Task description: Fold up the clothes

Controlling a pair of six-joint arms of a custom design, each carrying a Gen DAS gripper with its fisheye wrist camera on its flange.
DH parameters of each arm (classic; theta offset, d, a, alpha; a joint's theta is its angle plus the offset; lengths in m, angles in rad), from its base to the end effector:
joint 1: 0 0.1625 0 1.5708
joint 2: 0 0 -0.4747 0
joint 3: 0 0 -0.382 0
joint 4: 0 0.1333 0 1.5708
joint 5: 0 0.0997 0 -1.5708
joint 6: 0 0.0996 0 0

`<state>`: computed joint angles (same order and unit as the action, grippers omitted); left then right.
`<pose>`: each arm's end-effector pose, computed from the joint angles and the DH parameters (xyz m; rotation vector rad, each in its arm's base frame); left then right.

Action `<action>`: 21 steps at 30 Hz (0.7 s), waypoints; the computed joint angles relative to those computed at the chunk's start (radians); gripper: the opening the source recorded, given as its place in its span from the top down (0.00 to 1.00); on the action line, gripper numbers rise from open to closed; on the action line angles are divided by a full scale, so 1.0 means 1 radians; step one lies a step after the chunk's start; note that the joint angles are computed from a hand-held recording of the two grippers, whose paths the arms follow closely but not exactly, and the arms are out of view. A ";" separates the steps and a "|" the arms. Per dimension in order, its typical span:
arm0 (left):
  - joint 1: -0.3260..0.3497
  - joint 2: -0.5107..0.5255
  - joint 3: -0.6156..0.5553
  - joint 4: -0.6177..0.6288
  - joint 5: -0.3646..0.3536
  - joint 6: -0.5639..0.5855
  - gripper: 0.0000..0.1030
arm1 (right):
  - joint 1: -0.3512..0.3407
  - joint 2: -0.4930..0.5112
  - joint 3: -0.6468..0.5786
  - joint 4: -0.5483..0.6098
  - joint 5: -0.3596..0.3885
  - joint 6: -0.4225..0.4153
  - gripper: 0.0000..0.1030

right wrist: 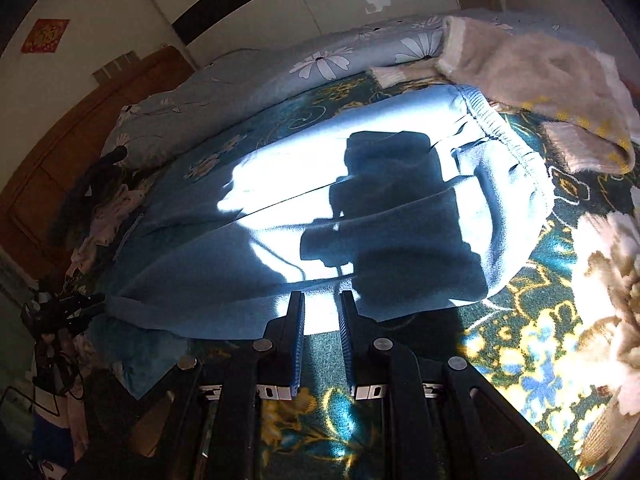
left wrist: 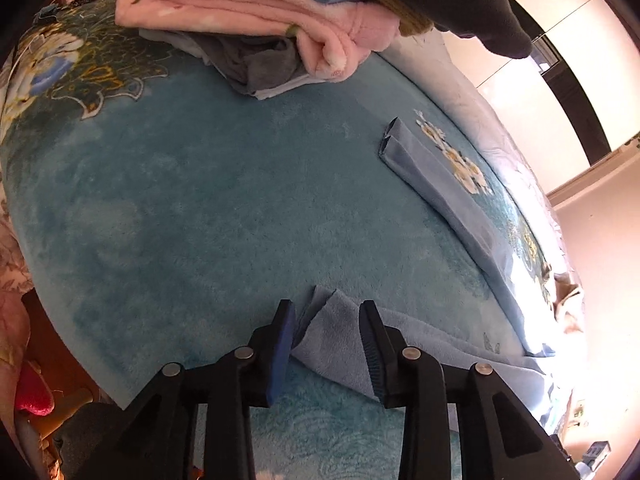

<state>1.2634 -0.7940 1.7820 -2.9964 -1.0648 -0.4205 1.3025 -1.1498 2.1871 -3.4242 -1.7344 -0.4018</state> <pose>-0.0297 -0.6937 0.1454 -0.3087 2.6967 -0.8125 -0.0271 -0.5403 0.2721 0.0801 -2.5564 0.9747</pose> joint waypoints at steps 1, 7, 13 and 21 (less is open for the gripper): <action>0.004 0.006 -0.023 0.039 -0.016 -0.021 0.63 | -0.001 -0.002 0.002 -0.006 -0.006 0.001 0.83; -0.017 0.036 -0.027 0.029 0.064 -0.035 0.88 | -0.006 -0.008 0.013 -0.013 -0.020 0.014 0.83; 0.003 -0.006 0.065 -0.130 -0.029 0.028 0.97 | -0.013 -0.015 0.011 -0.003 -0.023 0.022 0.83; 0.025 -0.085 0.237 -0.310 -0.098 0.121 0.97 | -0.032 -0.019 0.024 -0.020 -0.013 0.051 0.83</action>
